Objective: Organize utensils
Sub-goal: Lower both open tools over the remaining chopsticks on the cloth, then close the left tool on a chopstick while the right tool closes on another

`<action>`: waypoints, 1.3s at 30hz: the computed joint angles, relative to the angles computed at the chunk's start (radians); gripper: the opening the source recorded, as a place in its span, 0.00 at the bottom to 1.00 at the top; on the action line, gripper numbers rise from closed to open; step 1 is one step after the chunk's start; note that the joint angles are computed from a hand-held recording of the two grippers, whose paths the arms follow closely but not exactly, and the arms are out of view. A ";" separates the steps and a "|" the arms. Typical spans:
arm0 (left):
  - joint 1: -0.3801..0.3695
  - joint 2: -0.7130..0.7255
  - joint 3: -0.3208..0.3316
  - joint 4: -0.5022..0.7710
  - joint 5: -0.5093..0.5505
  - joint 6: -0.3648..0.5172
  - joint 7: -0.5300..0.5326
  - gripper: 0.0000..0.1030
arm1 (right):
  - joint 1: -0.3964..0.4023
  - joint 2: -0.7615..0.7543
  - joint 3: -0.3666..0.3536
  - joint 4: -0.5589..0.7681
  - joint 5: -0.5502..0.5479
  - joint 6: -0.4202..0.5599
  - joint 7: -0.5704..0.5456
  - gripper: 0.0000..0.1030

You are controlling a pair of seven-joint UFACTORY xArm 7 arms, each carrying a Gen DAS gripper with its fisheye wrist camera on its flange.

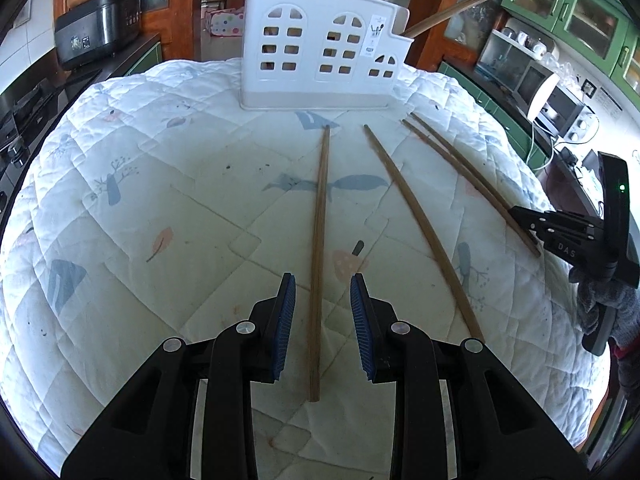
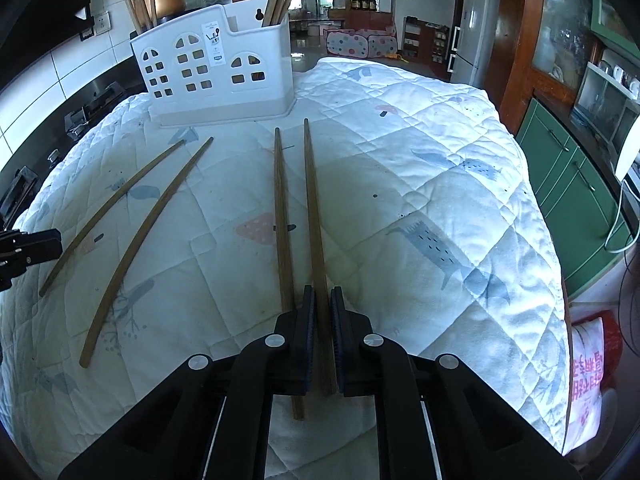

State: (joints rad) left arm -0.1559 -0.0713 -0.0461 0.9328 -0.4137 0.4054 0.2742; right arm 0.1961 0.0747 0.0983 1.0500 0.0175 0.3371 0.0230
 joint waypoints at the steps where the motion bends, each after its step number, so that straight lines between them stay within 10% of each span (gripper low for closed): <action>1: 0.000 0.002 -0.001 -0.002 0.003 -0.001 -0.003 0.28 | 0.000 -0.002 0.000 -0.002 -0.001 -0.001 0.001 0.08; 17: 0.003 0.025 -0.006 -0.007 -0.039 -0.008 0.010 0.27 | 0.007 -0.070 0.004 -0.025 0.007 -0.022 0.009 0.07; 32: 0.013 0.038 -0.025 -0.001 0.282 -0.029 -0.238 0.07 | 0.032 -0.139 0.018 -0.031 0.026 -0.025 -0.001 0.07; 39: 0.001 0.006 -0.020 -0.012 0.210 -0.030 -0.185 0.05 | 0.045 -0.176 0.020 -0.023 0.035 -0.021 -0.019 0.07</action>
State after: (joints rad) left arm -0.1547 -0.0648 -0.0662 0.9203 -0.2041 0.3759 0.0892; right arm 0.2415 -0.1017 0.1182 1.0275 0.0521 0.3166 0.0045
